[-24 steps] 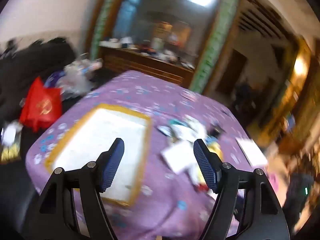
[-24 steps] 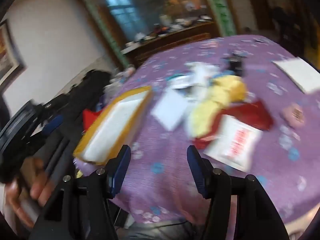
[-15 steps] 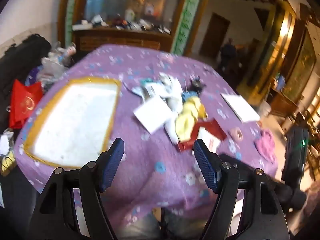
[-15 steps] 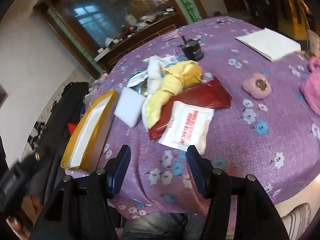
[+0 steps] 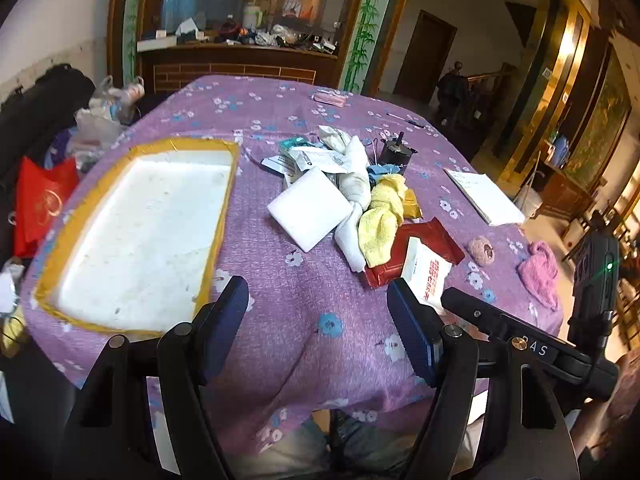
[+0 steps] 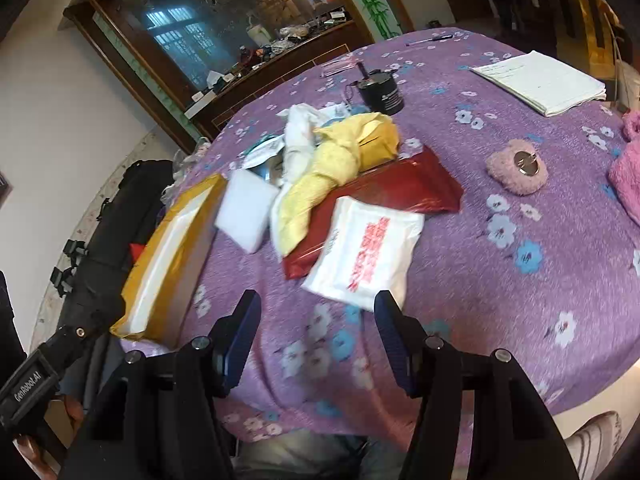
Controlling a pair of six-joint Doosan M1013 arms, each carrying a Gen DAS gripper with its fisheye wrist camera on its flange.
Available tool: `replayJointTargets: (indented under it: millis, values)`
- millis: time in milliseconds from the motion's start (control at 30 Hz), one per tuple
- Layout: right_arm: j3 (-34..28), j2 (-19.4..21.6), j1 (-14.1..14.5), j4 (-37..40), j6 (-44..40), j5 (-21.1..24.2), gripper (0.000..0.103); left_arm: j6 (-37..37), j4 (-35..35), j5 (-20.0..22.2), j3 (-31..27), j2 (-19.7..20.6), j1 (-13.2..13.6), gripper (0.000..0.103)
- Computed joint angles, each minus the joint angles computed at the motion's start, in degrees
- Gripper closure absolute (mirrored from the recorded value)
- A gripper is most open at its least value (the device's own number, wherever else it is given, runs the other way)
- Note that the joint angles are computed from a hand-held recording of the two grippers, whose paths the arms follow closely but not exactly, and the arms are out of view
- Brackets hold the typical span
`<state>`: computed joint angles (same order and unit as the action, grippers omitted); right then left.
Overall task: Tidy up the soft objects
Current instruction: 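Grasp the white red-text packet with the right tool while the left grasps the white foam block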
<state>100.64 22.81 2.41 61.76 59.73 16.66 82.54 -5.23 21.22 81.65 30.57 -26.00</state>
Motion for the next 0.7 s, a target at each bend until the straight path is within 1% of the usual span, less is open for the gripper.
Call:
replayJointTargets:
  millis: [67, 100, 167, 233, 267, 300, 400, 433, 500, 533, 600, 633, 667, 700]
  values:
    - [-0.9, 0.7, -0.3, -5.9, 4.9, 0.2, 0.038, 3.0, -3.8, 0.8, -1.4, 1.1, 0.6, 0.031]
    - [-1.5, 1.3, -0.8, -6.9, 5.9, 1.2, 0.038, 4.0, -5.3, 1.5, -2.4, 1.8, 0.9, 0.031]
    - [-2.6, 2.5, -1.7, -6.7, 6.5, 3.3, 0.038, 4.2, -6.2, 3.0, -4.6, 3.3, 1.4, 0.031]
    - [-4.0, 3.8, -2.2, -8.2, 9.3, 4.8, 0.038, 4.3, -7.5, 3.9, -6.4, 4.4, 2.1, 0.031]
    - [-4.5, 4.4, -2.5, -7.3, 9.1, 5.8, 0.038, 3.9, -7.1, 4.1, -7.5, 5.2, 2.3, 0.031]
    - [-5.1, 4.8, -2.7, -7.1, 9.4, 6.5, 0.038, 4.2, -6.6, 5.1, -9.0, 6.1, 2.4, 0.031]
    - [-6.9, 6.1, -2.4, -12.4, 15.0, 7.0, 0.037, 6.1, -5.1, 8.8, -14.1, 9.1, 2.5, 0.031]
    - [-7.2, 6.3, -2.2, -13.1, 15.6, 6.3, 0.037, 7.1, -4.9, 9.9, -15.9, 10.2, 2.6, 0.031]
    - [-8.1, 6.6, -1.7, -19.0, 20.4, 5.7, 0.037, 7.8, -3.1, 12.0, -19.7, 12.4, 2.5, 0.031]
    - [-8.4, 6.6, -1.5, -20.8, 21.9, 5.5, 0.037, 7.4, -1.3, 12.4, -21.3, 13.3, 2.4, 0.031]
    - [-8.6, 6.7, -1.4, -22.6, 23.6, 5.0, 0.037, 8.9, -0.9, 14.0, -24.4, 15.3, 2.4, 0.031]
    - [-8.6, 6.8, -1.3, -24.1, 24.9, 4.7, 0.037, 12.3, -3.6, 17.9, -27.8, 17.4, 3.0, 0.031]
    - [-8.8, 6.9, -1.1, -25.6, 26.2, 4.6, 0.037, 14.0, -5.4, 22.1, -30.7, 19.0, 3.2, 0.031]
    - [-8.9, 6.9, -0.9, -27.3, 27.5, 4.4, 0.038, 16.2, -8.6, 25.3, -32.6, 20.1, 3.5, 0.031]
